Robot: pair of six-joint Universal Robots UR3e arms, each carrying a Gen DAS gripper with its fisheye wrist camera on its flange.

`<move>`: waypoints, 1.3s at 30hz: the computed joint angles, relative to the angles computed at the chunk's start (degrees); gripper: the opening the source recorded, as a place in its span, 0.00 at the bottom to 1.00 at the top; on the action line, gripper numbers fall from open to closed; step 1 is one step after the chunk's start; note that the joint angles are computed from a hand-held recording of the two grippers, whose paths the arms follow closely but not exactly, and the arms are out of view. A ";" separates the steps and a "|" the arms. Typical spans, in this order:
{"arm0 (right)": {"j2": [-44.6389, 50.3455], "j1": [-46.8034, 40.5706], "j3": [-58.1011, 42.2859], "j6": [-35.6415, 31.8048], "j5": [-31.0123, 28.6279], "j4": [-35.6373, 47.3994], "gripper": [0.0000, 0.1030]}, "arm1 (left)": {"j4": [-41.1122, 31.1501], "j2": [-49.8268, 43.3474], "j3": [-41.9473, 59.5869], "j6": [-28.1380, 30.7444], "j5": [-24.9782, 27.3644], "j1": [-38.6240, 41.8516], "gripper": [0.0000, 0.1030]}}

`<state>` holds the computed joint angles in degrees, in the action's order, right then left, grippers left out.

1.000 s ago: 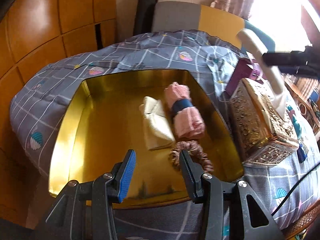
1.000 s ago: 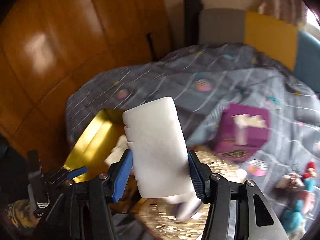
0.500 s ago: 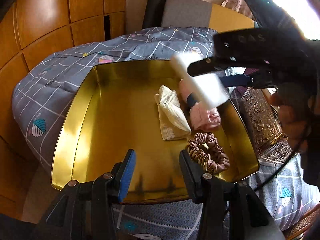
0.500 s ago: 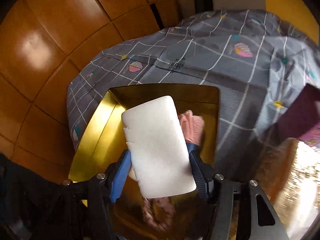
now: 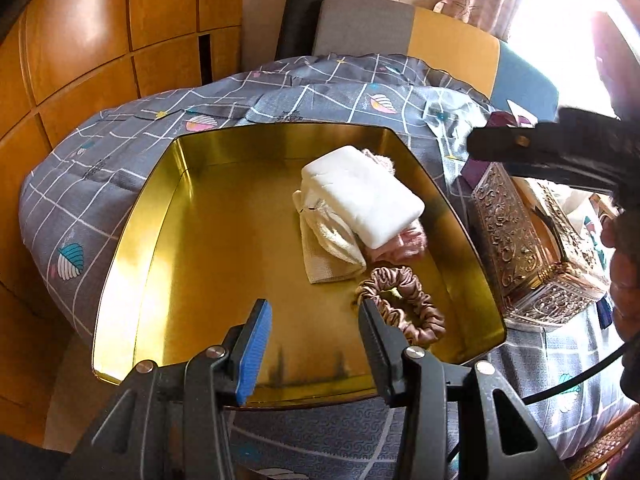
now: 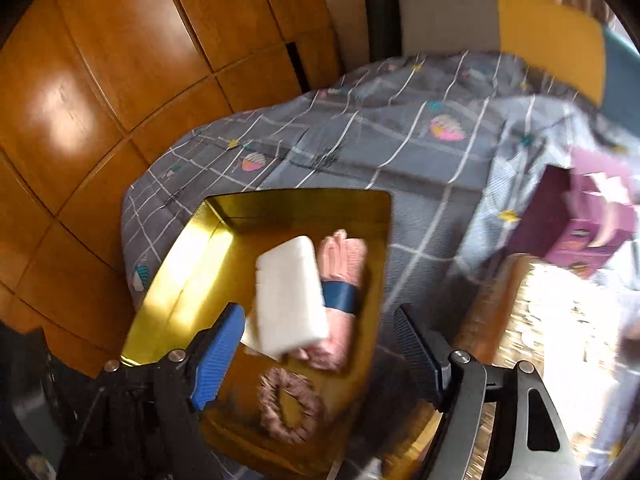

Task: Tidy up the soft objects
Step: 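Carry the white foam block to the tray and lay it on the cloth, then move the open right tool back over the remaining soft items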

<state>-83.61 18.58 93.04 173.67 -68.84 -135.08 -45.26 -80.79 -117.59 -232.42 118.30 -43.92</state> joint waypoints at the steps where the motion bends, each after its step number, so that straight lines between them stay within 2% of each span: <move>1: -1.81 -0.73 1.96 -0.28 -0.35 -0.88 0.75 | -0.26 -0.23 0.53 -0.11 0.24 -0.37 0.44; 7: -13.34 -8.20 12.59 -3.80 0.55 -2.40 0.75 | -1.21 -1.54 2.81 -0.11 1.20 -1.71 0.44; 12: -23.00 -17.73 19.32 -8.57 2.98 1.01 0.75 | -1.79 -2.77 4.78 0.37 1.60 -2.46 0.44; 17: -31.55 -29.64 23.95 -14.47 5.95 7.27 0.75 | -2.38 -4.55 7.40 1.08 2.47 -3.54 0.44; 25: -42.31 -54.27 26.77 -27.62 12.08 21.16 0.75 | -2.41 -6.79 10.75 2.25 2.90 -4.59 0.44; 30: -41.08 -67.09 26.44 -30.95 12.73 22.50 0.75 | -2.50 -8.32 13.07 2.94 3.44 -5.40 0.44; 39: -29.91 -79.78 26.46 -27.17 10.24 12.72 0.75 | -4.19 -11.57 18.67 4.54 4.10 -6.84 0.44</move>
